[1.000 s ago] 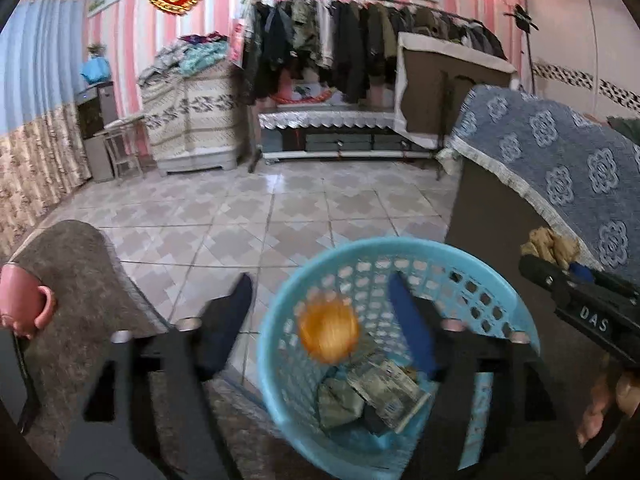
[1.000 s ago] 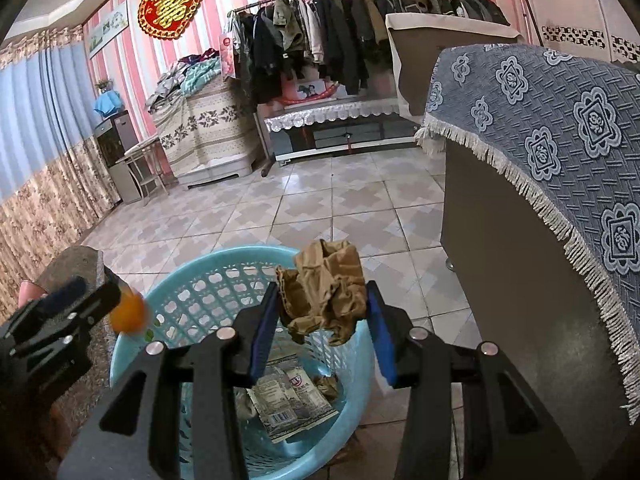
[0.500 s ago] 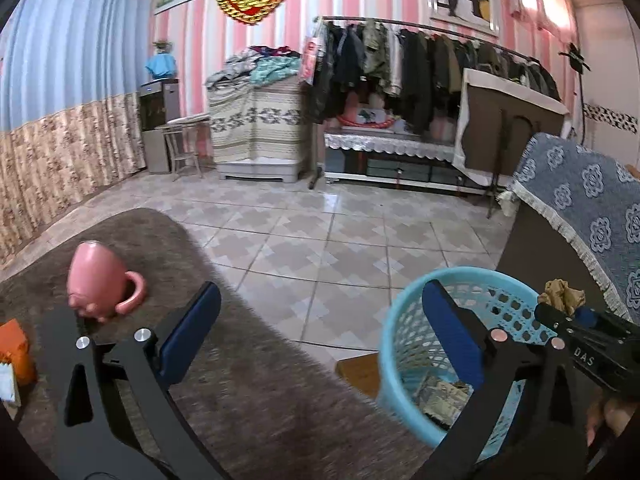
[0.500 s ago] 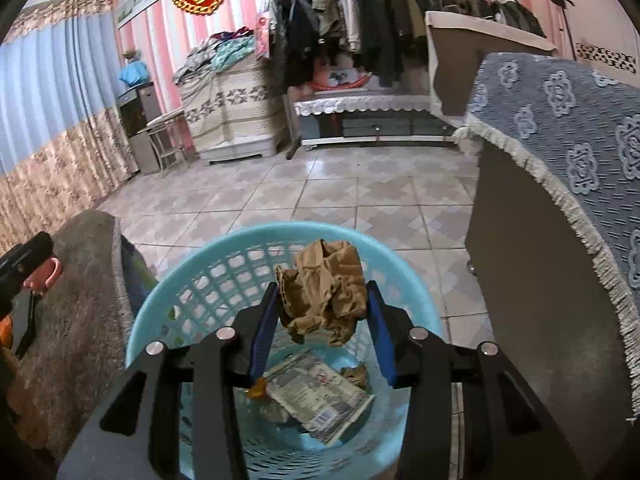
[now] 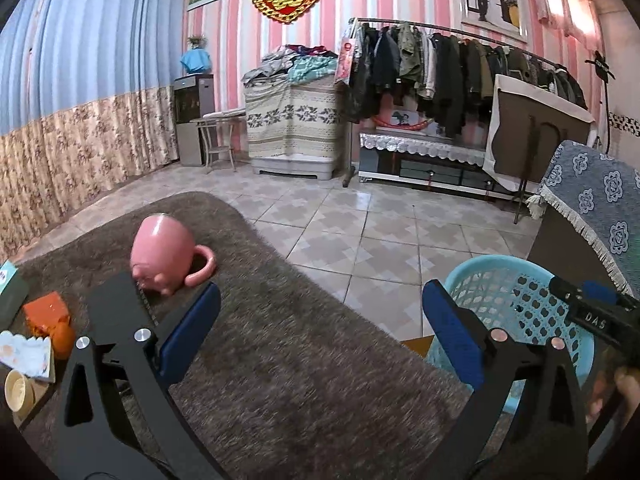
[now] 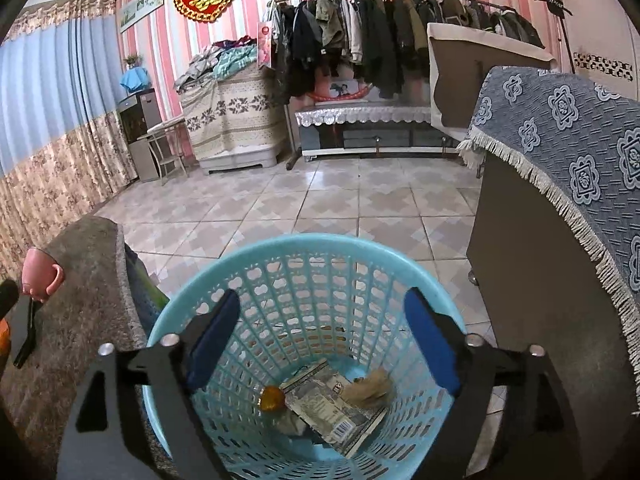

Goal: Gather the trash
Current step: 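Open the right tool over the blue basket to drop the brown paper, then move both tools back over the items on the rug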

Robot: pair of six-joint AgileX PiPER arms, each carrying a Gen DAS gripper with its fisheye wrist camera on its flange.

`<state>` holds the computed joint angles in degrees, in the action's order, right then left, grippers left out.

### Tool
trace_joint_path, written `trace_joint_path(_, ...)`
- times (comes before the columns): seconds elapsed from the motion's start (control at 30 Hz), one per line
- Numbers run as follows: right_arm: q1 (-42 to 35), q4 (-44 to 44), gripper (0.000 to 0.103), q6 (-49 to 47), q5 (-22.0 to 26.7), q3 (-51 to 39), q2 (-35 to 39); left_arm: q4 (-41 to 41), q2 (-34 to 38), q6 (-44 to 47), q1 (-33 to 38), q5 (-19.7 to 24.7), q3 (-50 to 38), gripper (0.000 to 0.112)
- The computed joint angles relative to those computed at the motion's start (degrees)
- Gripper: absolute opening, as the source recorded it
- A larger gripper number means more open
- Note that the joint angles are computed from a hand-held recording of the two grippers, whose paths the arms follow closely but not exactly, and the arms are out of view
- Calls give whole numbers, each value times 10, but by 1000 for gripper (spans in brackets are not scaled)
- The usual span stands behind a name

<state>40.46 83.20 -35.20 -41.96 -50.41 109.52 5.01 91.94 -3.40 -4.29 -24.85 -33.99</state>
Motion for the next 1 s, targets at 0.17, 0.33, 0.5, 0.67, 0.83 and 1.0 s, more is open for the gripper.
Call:
trace_joint_path(0.17,11,7,92,-6,-13,-3,-2,17,-28,-9,28,-6,30,97)
trace_joint_path(0.33,29,23,94,-29,-20,-14,-2,74,-65,-51,72,-10,62,97)
trace_joint_path(0.5,59,45,94,-56,-38,-30,-6,185,-96,-140,139,-5,78,97)
trace_joint_path(0.67,88,64,95,-97,-35,-65,1,290,-126,-207,215,-7,91,97)
trace_joint_path(0.83,123,90,95,-154,-43,-113,20,405,-139,-283,306,-13,90,97)
trace_joint_path(1.0,152,104,95,-187,-30,-157,36,529,-140,-373,418,-48,89,97)
